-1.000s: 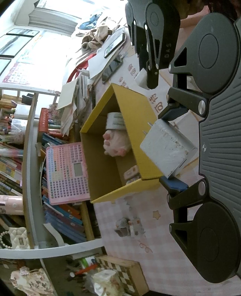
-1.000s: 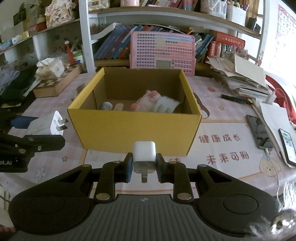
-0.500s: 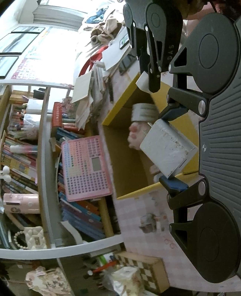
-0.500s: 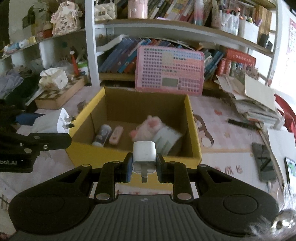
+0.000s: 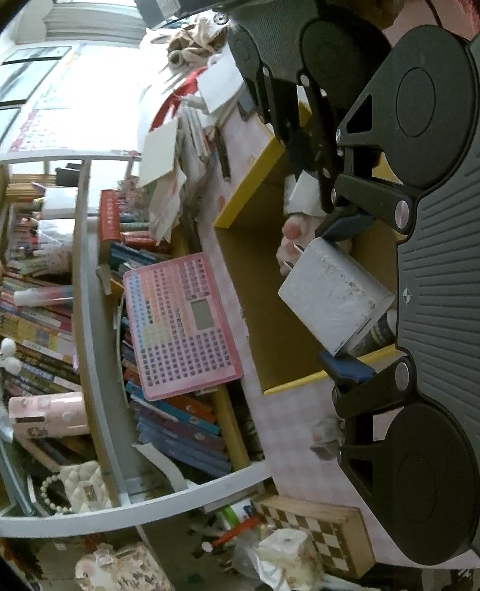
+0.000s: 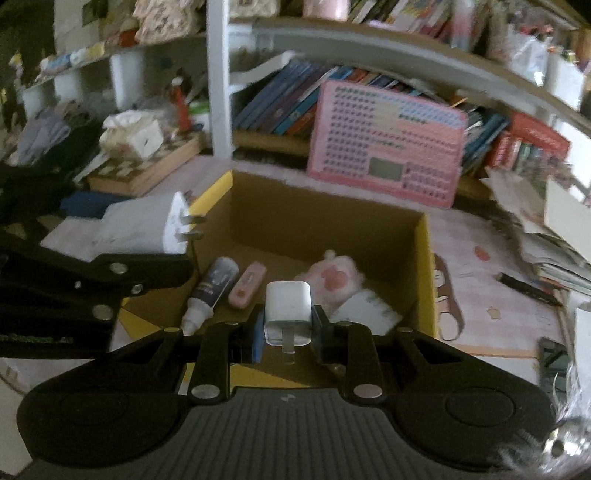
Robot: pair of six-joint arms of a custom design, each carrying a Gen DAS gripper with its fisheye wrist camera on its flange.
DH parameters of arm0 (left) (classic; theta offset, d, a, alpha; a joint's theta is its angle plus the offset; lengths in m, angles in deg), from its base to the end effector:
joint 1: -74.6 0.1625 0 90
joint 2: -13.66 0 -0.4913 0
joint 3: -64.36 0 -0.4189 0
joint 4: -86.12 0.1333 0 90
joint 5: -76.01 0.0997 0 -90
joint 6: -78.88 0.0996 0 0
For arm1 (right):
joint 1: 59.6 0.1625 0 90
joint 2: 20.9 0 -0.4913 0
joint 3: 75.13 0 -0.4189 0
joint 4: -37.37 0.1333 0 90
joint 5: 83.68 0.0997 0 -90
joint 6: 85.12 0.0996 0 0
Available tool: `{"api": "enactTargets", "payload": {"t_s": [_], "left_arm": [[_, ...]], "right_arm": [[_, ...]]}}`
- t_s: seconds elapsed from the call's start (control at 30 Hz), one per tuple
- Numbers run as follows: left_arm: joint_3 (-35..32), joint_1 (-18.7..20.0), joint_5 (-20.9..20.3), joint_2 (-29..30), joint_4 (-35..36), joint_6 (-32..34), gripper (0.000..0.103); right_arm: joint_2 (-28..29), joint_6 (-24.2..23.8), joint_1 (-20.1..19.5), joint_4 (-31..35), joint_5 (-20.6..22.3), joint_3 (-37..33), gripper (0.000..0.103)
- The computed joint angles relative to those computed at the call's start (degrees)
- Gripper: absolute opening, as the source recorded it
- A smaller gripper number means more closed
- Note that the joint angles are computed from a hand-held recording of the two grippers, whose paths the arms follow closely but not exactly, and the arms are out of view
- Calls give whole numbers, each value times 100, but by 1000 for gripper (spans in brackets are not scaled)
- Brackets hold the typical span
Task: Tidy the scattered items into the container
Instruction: 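Lower the small plug into the box and open the right gripper while the left lowers the adapter, then open the left gripper to release the large white adapter in the box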
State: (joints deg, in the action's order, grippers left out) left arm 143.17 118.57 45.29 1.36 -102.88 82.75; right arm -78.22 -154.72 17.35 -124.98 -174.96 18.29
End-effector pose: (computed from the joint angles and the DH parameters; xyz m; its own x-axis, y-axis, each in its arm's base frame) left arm -0.3938 -0.6841 -0.1064 -0.6445 0.0865 -0.7597 0.6520 0.5811 -0.4870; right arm -0.0401 -0.7534 0.3079 -0.5091 -0.6532 0.5605 -0.8466 0.4975 -0.1892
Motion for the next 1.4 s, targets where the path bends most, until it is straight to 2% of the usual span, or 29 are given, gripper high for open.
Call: {"api": "enactTargets", "payload": {"t_s": [0.3, 0.53, 0.67, 0.83, 1.1, 1.23, 1.37, 1.4], "left_arm": [[-412, 223, -36, 113, 892, -341, 64], [-470, 358, -181, 50, 1378, -903, 64], [-451, 435, -332, -2, 1531, -1190, 64], [-548, 467, -416, -5, 1730, -1254, 65], [-719, 523, -561, 10, 2163, -1545, 65], [-750, 511, -505, 31, 2217, -1556, 65], [-689, 489, -476, 32, 2010, -1503, 69], [-666, 469, -416, 43, 1893, -1452, 74]], "right_arm": [[413, -191, 44, 566, -468, -553, 24], [514, -317, 40, 1191, -492, -893, 24], [598, -78, 30, 1951, -499, -1270, 24], [785, 587, 9, 3046, -519, -1872, 24], [795, 591, -1, 3206, -492, -1944, 24], [776, 619, -10, 3158, -472, -1907, 25], [727, 584, -18, 2862, -464, -1759, 30], [713, 606, -25, 2799, -455, -1731, 30]]}}
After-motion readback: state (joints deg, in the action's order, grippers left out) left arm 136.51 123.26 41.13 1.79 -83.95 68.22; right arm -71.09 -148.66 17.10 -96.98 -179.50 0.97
